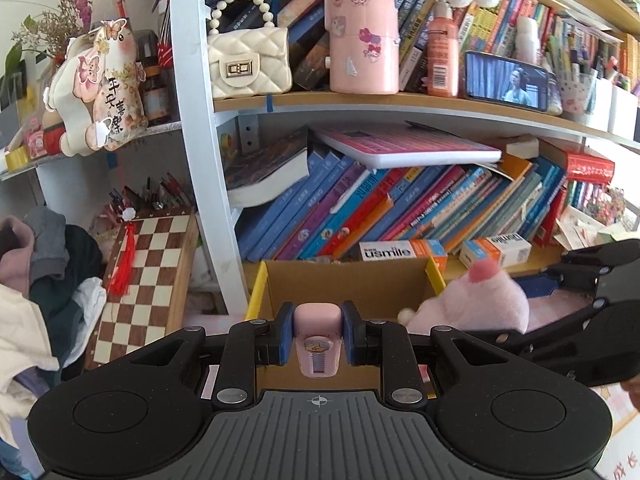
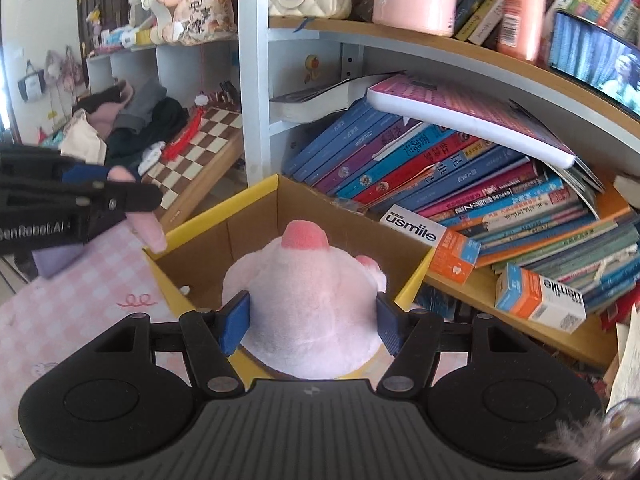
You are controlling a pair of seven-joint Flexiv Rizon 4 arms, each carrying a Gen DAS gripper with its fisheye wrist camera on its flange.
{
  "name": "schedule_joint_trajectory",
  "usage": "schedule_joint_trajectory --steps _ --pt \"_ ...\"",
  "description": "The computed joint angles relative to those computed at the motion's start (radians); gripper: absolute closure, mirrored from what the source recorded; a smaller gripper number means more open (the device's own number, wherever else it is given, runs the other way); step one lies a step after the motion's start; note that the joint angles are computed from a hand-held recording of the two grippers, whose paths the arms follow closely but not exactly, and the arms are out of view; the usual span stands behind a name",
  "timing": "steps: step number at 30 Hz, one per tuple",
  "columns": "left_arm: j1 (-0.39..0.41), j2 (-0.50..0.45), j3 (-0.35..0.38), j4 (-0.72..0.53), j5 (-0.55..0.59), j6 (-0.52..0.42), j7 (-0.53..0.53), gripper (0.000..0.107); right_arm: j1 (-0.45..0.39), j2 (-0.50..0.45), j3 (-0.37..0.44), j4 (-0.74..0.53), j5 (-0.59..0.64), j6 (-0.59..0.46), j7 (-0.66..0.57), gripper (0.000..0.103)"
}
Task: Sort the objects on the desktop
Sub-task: 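Lower both into the yellow box and open both grippers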
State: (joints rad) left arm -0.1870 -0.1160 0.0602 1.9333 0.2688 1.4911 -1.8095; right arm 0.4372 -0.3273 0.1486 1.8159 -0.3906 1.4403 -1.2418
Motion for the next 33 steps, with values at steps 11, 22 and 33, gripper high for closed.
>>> schedule_joint_trajectory --steps 11,22,33 --pt "-0.017 -0.118 0.007 -0.099 -0.035 -0.068 0.056 0.084 -0.034 -0.124 0.089 -0.159 0.107 -0.148 -0.237 0.04" --pt "-0.057 -0.239 0.057 -0.192 -0.038 -0.15 0.133 0.084 -0.018 -0.226 0.098 -0.292 0.191 -0.333 -0.328 0.04" --pt "-0.038 -0.309 0.035 -0.237 -0.098 -0.262 0.137 0.084 -0.009 -0.285 0.102 -0.412 0.288 -0.44 -0.387 0.042"
